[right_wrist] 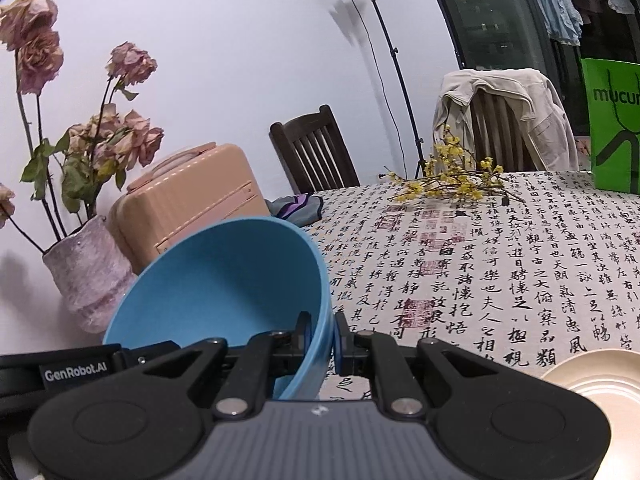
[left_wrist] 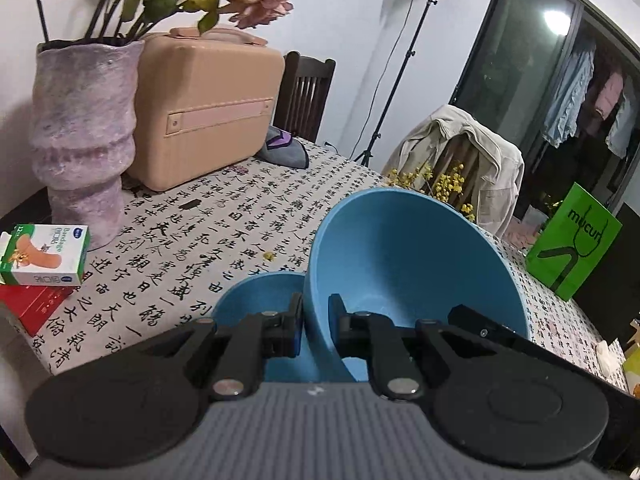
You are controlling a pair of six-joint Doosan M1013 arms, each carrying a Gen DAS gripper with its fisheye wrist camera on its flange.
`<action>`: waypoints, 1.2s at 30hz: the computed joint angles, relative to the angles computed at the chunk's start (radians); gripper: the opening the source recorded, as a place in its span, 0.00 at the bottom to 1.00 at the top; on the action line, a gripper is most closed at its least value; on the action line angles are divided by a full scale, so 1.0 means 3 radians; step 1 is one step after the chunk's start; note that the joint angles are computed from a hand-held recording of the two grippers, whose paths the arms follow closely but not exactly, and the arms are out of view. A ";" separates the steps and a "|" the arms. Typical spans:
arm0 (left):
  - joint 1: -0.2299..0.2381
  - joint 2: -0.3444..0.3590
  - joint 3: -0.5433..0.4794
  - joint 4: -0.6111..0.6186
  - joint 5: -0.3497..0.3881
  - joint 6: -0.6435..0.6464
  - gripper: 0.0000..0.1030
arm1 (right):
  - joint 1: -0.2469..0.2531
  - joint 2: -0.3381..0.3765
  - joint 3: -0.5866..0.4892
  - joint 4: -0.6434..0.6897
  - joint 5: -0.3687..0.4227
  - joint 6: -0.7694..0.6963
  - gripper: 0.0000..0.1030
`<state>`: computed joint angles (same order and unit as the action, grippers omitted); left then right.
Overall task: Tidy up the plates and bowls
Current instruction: 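Lower the held blue bowl into the nested blue bowls with both grippers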
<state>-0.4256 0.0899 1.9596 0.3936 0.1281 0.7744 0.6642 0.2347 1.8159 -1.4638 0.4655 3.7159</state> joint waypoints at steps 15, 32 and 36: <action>0.0101 -0.0027 0.0074 0.0479 -0.0064 -0.0482 0.13 | 0.0049 0.0111 -0.0139 0.0128 -0.0037 -0.0234 0.10; 0.0153 0.0054 0.0097 0.1077 0.0021 -0.1039 0.13 | 0.0097 0.0276 -0.0290 0.0430 0.0036 -0.0695 0.10; 0.0128 0.0075 0.0097 0.1409 0.0060 -0.1338 0.13 | 0.0097 0.0299 -0.0301 0.0495 0.0048 -0.0773 0.10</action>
